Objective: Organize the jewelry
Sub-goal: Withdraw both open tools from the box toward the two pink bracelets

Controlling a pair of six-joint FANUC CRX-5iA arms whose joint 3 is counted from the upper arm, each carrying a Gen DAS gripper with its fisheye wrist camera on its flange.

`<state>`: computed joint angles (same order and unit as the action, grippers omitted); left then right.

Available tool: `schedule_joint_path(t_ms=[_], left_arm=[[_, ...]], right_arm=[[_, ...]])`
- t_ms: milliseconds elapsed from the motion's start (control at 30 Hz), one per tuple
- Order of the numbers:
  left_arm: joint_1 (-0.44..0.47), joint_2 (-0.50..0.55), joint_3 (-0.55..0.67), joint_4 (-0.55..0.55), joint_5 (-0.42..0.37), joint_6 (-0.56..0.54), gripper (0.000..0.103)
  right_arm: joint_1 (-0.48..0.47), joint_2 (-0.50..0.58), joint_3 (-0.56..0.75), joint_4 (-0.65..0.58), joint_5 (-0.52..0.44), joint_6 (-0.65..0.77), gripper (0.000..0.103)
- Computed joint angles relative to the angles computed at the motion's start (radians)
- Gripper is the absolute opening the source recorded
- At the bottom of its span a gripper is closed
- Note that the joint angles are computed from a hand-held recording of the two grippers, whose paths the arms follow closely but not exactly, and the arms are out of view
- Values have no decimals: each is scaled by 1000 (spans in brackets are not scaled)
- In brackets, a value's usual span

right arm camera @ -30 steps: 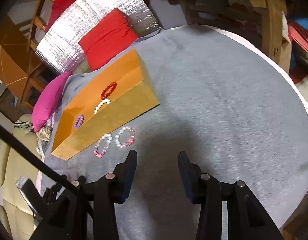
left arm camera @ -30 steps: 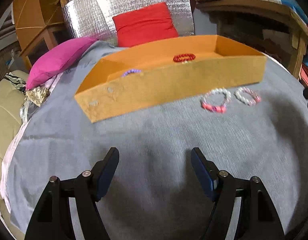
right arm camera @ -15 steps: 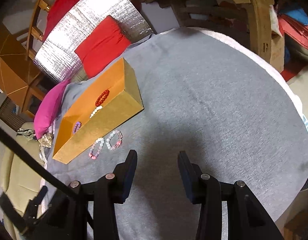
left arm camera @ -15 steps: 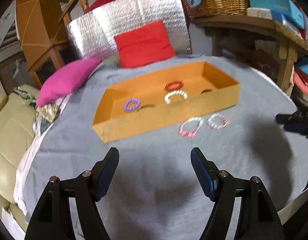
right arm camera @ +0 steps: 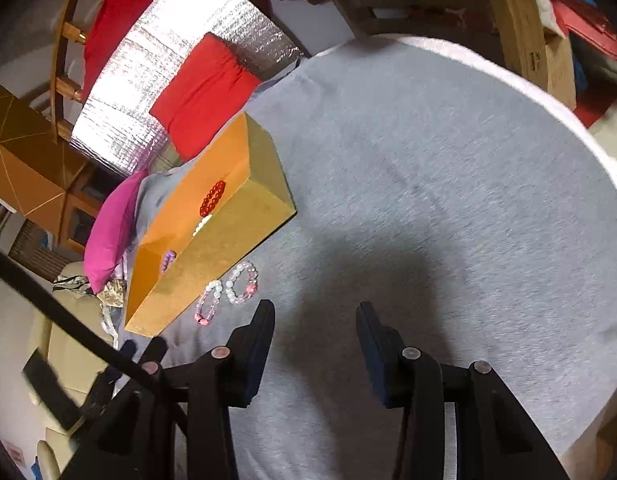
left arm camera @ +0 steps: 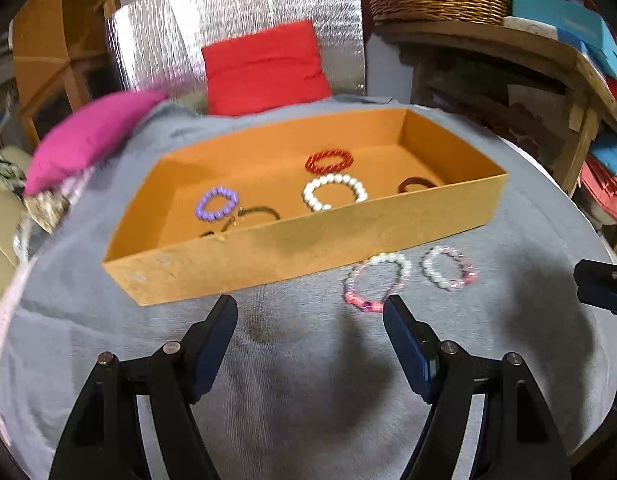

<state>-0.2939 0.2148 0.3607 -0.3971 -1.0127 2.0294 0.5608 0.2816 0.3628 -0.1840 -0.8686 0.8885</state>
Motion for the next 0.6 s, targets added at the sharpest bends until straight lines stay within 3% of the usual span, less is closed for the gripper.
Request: schedule_joint_path(t_ms=[133,233,400,600], left_arm=[[51,38,39,118,-64,-51,76],[50,71,99,87,-162,-62,76],[100,33,60,110,-164,-23,76],[101,-3,24,58,-143,0,76]], right_arm=[[40,12,4,67,31,-33,45],[67,53,57,94,3,-15,45],[93,170,227,84,-106,67,45],[105,302,387,173,-192,45,45]])
